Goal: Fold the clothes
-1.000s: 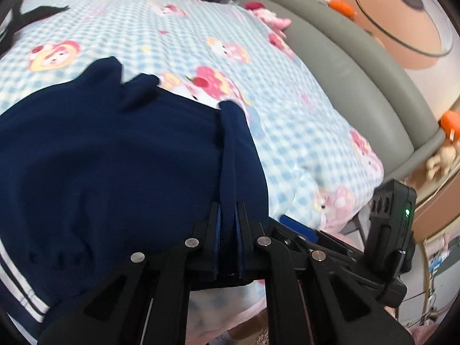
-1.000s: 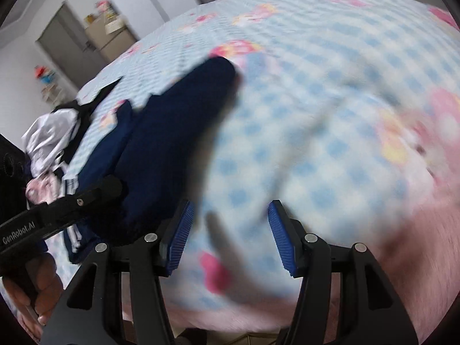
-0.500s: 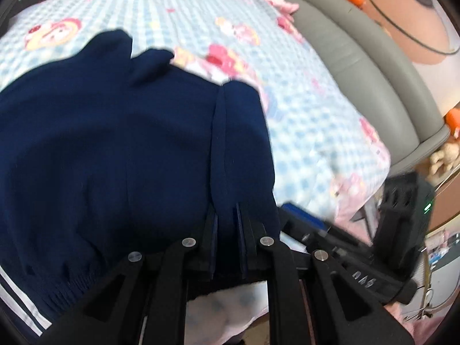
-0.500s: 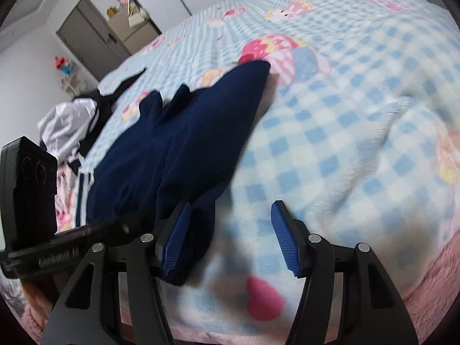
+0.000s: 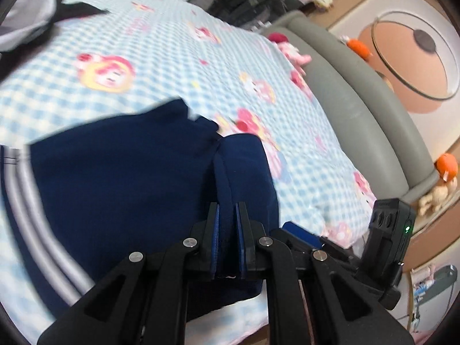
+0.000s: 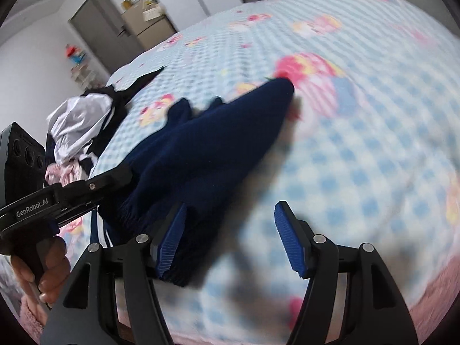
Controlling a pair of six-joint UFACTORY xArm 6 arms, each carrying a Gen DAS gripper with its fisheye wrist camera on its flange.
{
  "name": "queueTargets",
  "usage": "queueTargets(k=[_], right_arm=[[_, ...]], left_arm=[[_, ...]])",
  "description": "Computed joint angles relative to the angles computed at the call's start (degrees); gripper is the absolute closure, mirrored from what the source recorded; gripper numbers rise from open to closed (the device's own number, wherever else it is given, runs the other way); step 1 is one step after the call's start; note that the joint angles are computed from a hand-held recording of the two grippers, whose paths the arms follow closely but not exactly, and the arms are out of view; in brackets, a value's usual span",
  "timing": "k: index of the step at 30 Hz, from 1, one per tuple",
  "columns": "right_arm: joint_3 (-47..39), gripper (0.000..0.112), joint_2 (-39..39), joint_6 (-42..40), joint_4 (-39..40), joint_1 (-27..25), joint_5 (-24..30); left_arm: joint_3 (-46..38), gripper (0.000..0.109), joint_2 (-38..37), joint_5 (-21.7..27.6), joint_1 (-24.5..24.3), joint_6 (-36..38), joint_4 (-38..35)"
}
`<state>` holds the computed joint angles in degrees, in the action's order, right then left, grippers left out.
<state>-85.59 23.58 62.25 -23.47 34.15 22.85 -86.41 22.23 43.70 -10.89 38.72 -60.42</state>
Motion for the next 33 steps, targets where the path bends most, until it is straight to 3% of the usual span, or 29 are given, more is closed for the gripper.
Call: queueTargets(k=[8, 13, 19, 22, 23, 25, 28, 29, 30, 33], right_arm=[[-15.1, 0.048, 10.3, -12.1, 5.0, 4.2, 7.7], [-10.9, 0.048, 6.1, 3.5, -12.5, 5.7, 8.5], [-7.9, 0.047, 5.7, 0.7, -7.1, 5.9, 8.7], [-5.4, 0.047, 5.0, 2.3, -3.2, 5.3, 6.2], [-4.4, 0.047, 4.6, 2.4, -1.6, 5.0, 5.1], [-4.0, 0.047, 4.3, 1.4, -0.3, 4.9, 4.2], [-3.5, 0.046, 3.7, -0.6, 1.5, 4.9, 3.1], [-4.2, 0.045, 4.3, -3.4, 3.4, 5.2, 3.2], [-5.2, 0.045, 4.9, -6.6, 5.6, 5.5, 3.4], [-11.2, 0.044, 9.0, -15.9, 10.3, 7.2, 9.3]], left_arm=[[9.2, 0.097, -4.8, -4.6, 5.6, 2.2, -3.5], [12.6, 0.098, -3.8, -4.3, 8.4, 3.4, -7.8], [13.1, 0.097, -3.6, -0.4, 10.0, 8.3, -12.5], [13.0, 0.079, -3.7, 3.2, 10.7, 12.7, -16.8], [12.6, 0.058, -3.3, 3.1, 10.5, 12.4, -16.5], [11.3, 0.052, -2.0, 4.0, 10.1, 10.8, -15.4], [8.6, 0.052, 0.5, 4.6, 9.3, 8.0, -12.1], [7.8, 0.057, 1.3, 4.1, 8.8, 7.2, -10.4], [7.3, 0.078, 1.5, 3.5, 8.4, 6.7, -9.2], [7.4, 0.093, 0.4, 1.3, 7.0, 7.9, -8.2]])
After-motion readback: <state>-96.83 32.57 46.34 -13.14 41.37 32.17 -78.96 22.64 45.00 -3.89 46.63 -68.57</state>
